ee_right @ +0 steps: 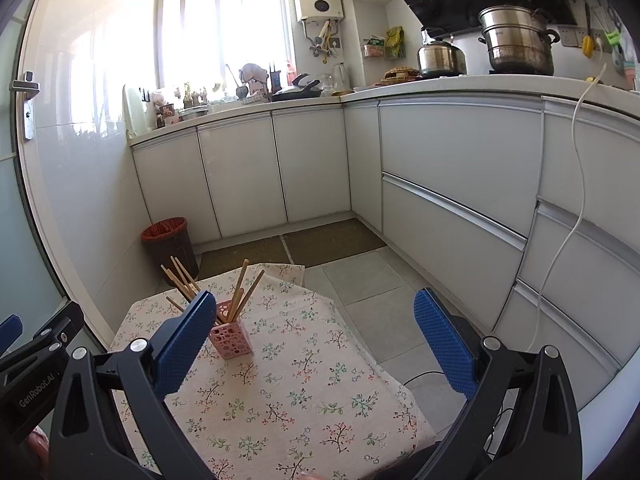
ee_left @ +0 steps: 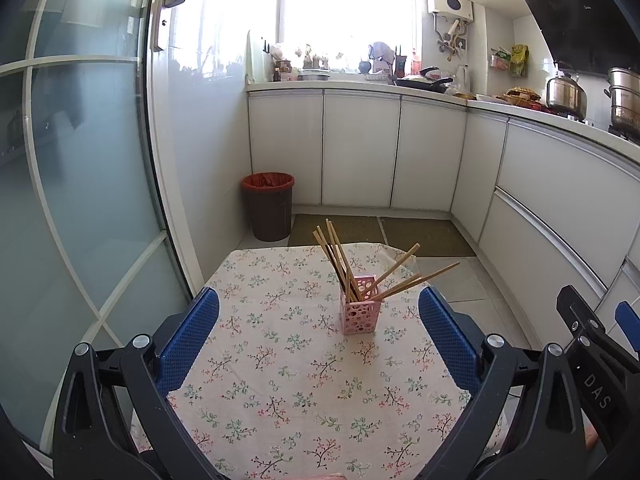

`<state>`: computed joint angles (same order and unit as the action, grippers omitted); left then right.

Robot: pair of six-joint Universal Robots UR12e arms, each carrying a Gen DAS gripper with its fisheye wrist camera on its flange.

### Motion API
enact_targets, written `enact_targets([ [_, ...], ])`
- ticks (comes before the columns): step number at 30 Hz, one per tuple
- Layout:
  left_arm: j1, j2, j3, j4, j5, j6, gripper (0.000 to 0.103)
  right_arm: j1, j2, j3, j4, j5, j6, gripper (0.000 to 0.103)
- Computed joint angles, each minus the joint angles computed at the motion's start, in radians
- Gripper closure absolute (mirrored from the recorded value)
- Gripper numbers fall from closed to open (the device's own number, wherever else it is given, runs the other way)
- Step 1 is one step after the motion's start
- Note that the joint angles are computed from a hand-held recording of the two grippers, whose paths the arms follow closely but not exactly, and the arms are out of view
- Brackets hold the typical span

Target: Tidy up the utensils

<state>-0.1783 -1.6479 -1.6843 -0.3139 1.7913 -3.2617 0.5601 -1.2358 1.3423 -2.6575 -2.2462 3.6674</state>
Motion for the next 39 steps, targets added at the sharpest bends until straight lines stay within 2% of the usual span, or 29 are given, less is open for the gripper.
enact_targets([
  [39, 0.001, -0.002, -0.004, -0.015, 0.003, -0.014, 0.007, -0.004, 0.000, 0.006, 0.016, 0.021, 0.019, 0.007],
])
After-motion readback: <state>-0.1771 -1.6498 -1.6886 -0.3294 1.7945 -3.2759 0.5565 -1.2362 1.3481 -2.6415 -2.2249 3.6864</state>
